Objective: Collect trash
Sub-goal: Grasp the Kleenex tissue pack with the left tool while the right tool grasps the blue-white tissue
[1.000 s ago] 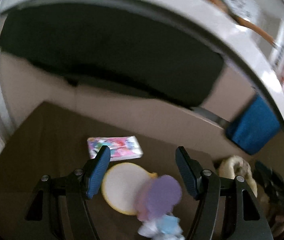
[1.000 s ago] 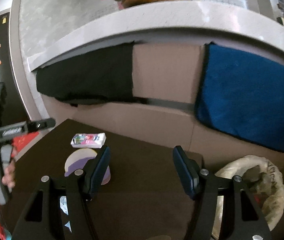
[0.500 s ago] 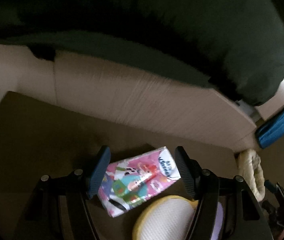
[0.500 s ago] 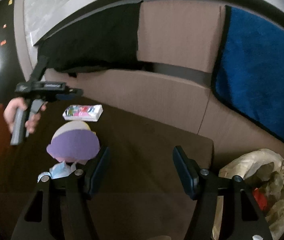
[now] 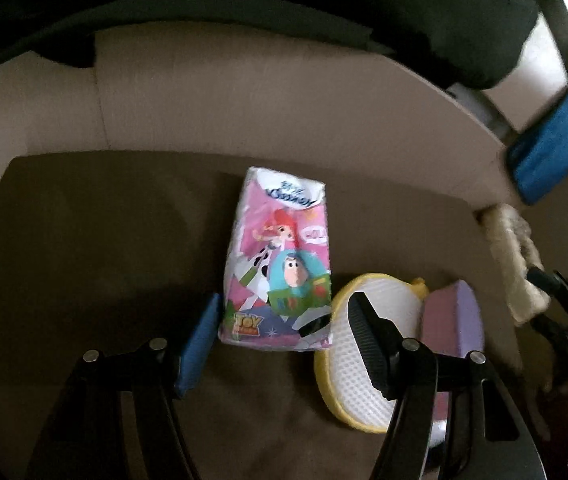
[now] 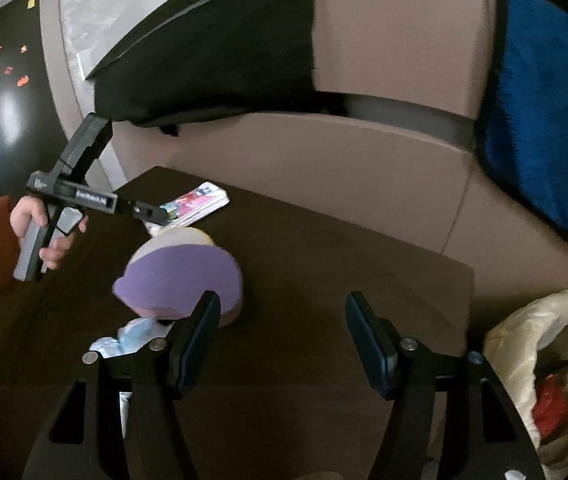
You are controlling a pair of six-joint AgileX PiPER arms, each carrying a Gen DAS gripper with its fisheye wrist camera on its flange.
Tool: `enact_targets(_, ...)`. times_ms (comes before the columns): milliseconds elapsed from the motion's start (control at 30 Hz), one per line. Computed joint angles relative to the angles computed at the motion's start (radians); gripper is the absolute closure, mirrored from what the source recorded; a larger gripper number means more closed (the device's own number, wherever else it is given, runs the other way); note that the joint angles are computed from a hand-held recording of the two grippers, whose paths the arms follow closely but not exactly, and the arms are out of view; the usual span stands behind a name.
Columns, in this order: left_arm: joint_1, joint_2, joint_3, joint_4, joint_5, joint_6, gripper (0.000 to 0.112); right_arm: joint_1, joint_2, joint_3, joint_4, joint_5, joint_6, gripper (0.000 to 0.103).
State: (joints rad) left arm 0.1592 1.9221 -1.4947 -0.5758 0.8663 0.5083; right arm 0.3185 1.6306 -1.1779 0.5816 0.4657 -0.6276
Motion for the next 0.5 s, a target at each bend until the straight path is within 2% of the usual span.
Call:
enact_targets(100, -0.075, -0.015, 0.023, 0.131, -0.098, -0.138, 0.047, 0.027, -0.010, 0.010, -0.029, -0.003, 0.023, 0.041)
enact_targets(167, -0.128, -0.014, 0.024, 0.260, -0.145, -0.256, 0.050, 0.044, -0.029, 0.023, -0.063, -0.015, 0.047, 0.041)
enact_targets(233, -0.157, -0.017, 0.024, 0.321, -0.171, -0.324, 0.055, 0.051, -0.041, 0.029, -0.078, -0.012, 0.059, 0.041)
enact_targets(333, -0.144, -0.051, 0.063, 0.248, -0.195, -0.306, 0.062, 0.060, -0.044, 0.019, -0.076, 0.007, 0.070, 0.041)
enact_targets(400, -0.137, -0.115, 0.140, 0.232, -0.242, -0.312, 0.063, 0.066, -0.049, 0.019, -0.058, 0.016, 0.058, 0.041)
enact_targets(500, -0.113, -0.245, 0.286, 0.178, -0.306, -0.291, 0.063, 0.073, -0.047, 0.015, 0.008, 0.072, 0.022, 0.041)
